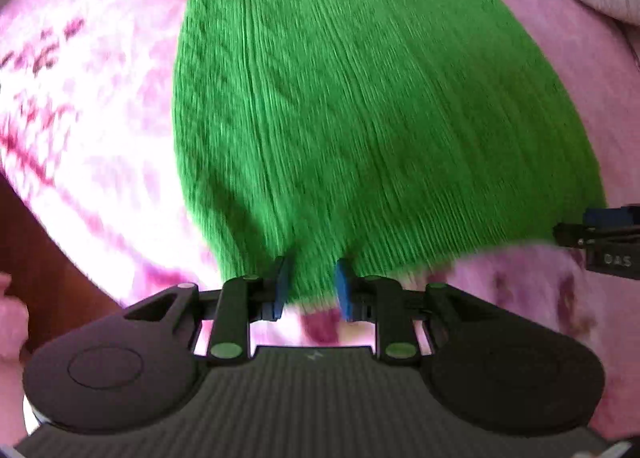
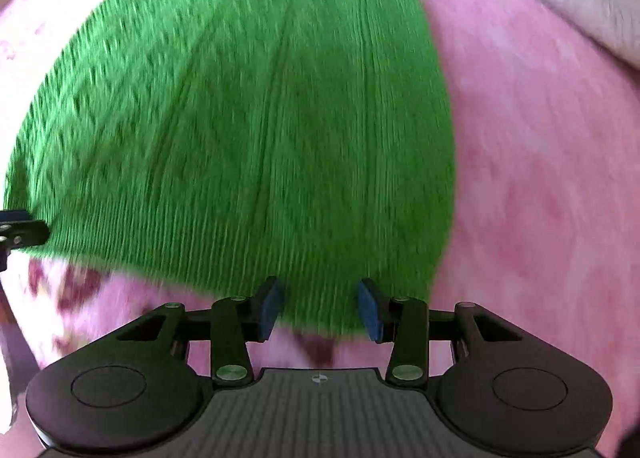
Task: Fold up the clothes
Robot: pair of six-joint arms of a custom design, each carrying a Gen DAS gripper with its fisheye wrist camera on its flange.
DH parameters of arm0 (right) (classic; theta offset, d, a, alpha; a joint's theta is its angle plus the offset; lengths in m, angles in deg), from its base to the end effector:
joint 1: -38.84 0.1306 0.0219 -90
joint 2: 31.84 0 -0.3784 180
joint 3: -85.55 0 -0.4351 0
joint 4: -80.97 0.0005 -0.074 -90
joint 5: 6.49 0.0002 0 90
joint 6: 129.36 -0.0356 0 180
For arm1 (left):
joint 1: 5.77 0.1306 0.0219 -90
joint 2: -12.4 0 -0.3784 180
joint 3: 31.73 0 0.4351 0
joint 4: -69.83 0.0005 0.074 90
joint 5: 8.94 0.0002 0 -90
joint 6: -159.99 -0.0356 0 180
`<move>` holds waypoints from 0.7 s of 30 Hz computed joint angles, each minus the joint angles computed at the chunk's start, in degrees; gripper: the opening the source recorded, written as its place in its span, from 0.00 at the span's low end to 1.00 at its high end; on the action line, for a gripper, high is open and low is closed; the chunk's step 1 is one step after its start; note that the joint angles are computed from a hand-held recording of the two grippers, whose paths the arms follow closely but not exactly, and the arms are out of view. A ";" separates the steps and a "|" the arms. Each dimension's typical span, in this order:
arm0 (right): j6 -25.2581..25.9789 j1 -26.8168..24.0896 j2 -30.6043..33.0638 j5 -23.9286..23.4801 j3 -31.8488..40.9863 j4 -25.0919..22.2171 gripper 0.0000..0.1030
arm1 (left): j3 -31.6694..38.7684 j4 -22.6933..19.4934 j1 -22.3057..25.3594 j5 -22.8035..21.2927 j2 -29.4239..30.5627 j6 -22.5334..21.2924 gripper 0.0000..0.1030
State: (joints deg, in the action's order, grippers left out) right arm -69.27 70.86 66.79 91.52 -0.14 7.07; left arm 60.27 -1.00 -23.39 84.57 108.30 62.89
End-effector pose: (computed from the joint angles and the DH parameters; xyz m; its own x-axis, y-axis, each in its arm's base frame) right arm 0.4562 0.2789 0.3649 -0.9692 -0.0237 -0.2450 -0.0203 0.9997 -0.0164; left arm 0.4982 -0.1610 0.3717 -0.8731 0.4068 -0.2686 0.4287 0.9031 -0.0261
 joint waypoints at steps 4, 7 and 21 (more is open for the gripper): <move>-7.28 2.05 -0.45 -1.18 4.82 -8.29 0.42 | 3.47 -5.05 0.88 0.48 -2.98 -0.57 0.20; -13.50 4.26 -1.27 1.04 10.03 -11.30 0.42 | 8.40 -8.39 2.02 1.63 -4.61 -0.04 0.28; -21.28 12.92 6.02 2.91 34.37 -22.68 0.45 | 18.56 -17.58 3.68 -0.23 -10.98 -0.33 0.46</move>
